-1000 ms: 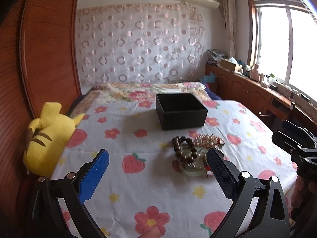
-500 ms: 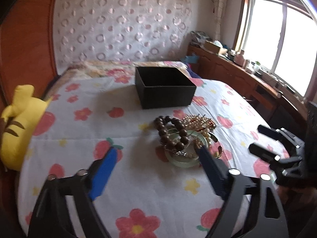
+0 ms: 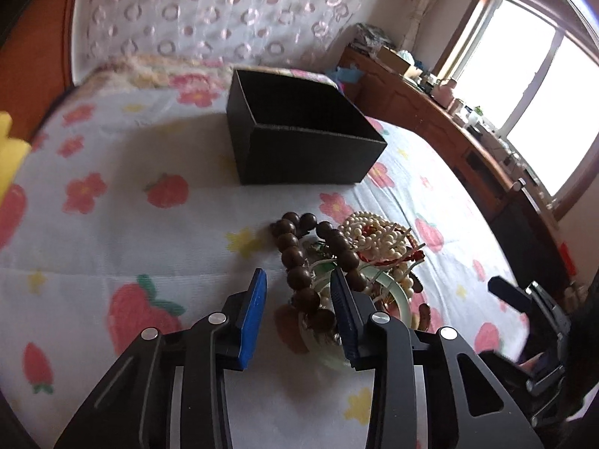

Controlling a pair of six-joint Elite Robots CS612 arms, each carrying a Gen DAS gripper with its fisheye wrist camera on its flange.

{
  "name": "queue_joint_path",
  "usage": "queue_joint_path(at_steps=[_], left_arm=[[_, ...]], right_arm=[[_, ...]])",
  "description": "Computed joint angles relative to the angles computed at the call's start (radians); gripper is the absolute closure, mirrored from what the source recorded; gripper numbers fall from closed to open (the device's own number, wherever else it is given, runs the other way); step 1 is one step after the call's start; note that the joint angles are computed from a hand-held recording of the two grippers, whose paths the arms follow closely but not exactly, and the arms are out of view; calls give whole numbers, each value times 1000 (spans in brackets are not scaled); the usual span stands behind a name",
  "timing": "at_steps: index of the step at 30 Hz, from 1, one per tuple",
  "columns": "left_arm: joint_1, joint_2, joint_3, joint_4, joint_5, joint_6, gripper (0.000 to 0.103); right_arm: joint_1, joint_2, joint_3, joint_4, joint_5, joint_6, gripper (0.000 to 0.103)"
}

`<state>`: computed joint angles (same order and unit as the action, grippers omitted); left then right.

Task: Organize jewelry
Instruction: 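Close the left tool on the brown wooden bead bracelet and lift it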

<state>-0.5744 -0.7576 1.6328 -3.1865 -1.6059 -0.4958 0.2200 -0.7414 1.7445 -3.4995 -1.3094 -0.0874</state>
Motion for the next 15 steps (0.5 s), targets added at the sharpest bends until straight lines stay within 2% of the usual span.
queue_joint_path(at_steps=[3, 5, 7, 15], left_arm=[[12, 13, -19, 4, -33, -12, 74], [19, 18, -27, -3, -60, -22, 88], [17, 13, -24, -12, -44, -18, 91], [10, -30, 21, -82, 52, 11, 91]], right_arm=[[0, -1, 1, 3, 1, -4, 20], [2, -1, -3, 9, -2, -11, 20], [4, -2, -3, 14, -1, -16, 20], [9, 2, -26, 41, 5, -31, 20]])
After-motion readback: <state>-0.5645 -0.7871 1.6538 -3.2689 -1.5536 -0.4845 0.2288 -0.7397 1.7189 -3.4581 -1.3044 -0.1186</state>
